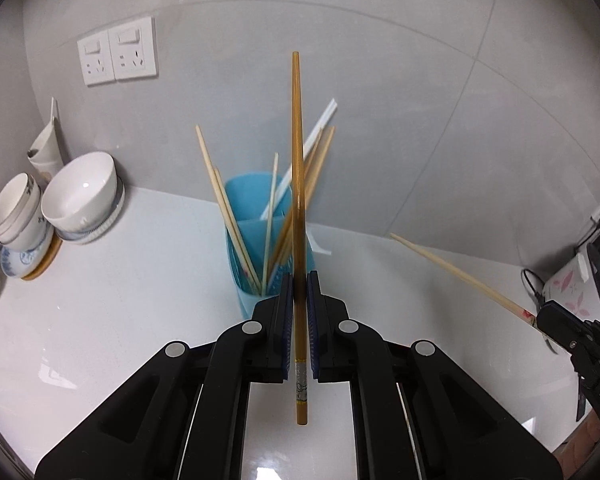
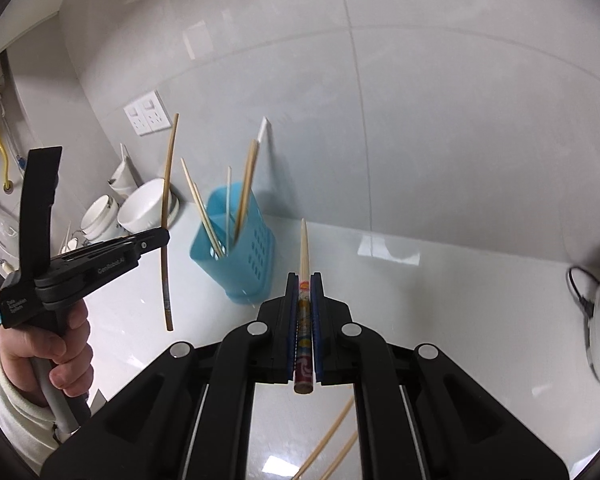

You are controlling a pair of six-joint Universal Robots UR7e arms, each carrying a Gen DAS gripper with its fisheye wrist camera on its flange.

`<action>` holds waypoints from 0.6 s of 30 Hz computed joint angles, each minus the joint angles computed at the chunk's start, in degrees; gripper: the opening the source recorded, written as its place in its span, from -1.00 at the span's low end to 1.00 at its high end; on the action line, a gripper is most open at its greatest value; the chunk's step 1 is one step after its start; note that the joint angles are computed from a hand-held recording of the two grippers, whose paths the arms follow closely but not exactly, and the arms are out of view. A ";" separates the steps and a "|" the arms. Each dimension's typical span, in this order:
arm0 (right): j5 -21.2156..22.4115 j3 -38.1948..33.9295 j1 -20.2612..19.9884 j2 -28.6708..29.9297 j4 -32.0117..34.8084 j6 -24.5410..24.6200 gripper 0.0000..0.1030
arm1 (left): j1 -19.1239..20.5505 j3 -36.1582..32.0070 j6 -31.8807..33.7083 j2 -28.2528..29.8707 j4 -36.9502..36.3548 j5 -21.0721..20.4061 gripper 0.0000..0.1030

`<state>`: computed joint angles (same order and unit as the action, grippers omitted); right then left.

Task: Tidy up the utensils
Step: 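Lower the amber chopstick into the blue holder and open the left tool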

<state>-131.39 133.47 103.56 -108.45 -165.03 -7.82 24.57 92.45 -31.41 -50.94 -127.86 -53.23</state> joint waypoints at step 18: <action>1.20 -3.60 1.26 2.99 1.16 -2.14 -0.90 | 2.58 1.01 13.89 4.56 -27.26 6.25 -0.88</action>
<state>-130.19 129.87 104.81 -105.47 -163.87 -9.96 27.15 93.46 -17.52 -46.38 -155.12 -46.98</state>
